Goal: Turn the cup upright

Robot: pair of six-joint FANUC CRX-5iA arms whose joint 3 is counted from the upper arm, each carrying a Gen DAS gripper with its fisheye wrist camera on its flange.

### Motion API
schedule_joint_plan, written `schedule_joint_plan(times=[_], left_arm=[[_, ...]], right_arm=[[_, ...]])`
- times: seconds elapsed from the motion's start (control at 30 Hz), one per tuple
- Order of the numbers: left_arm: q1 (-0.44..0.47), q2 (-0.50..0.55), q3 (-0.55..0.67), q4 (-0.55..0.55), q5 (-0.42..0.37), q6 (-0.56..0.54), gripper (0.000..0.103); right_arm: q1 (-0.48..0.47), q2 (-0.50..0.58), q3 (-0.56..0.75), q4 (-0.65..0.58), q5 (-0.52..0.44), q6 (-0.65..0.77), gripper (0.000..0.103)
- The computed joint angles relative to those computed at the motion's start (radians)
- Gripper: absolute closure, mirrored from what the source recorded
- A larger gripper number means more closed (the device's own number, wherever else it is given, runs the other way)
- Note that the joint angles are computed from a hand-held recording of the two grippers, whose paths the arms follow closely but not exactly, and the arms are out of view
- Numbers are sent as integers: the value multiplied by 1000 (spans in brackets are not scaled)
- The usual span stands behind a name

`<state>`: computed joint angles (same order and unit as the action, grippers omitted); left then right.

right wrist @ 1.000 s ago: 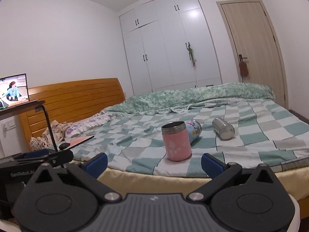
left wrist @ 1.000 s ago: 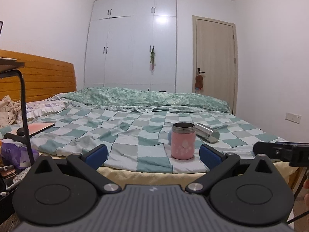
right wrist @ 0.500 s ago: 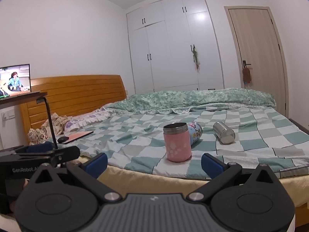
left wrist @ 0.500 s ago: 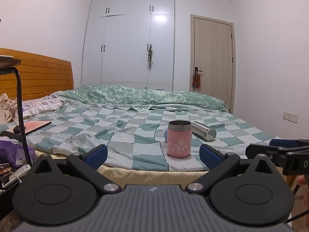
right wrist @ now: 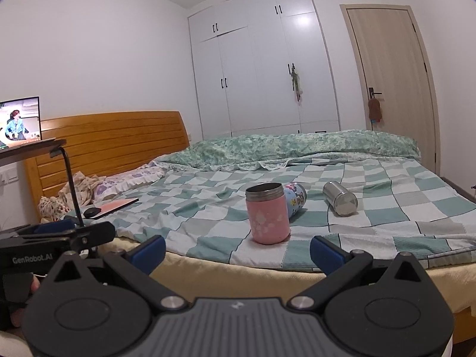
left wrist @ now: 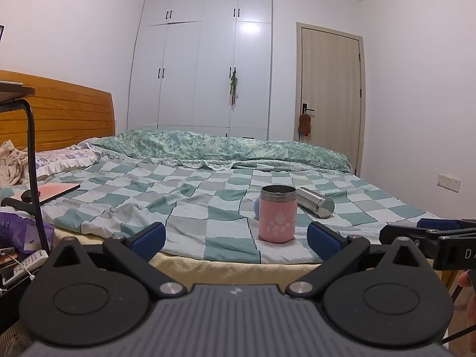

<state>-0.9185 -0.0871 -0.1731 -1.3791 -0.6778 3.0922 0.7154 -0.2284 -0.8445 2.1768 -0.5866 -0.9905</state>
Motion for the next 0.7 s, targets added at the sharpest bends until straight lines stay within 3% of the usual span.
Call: schedule_joint_plan(times=[0.7], left_arm=[[-5,2,0,-8,-4,9,0]], right_arm=[[3,2,2,4,-2,11,0]])
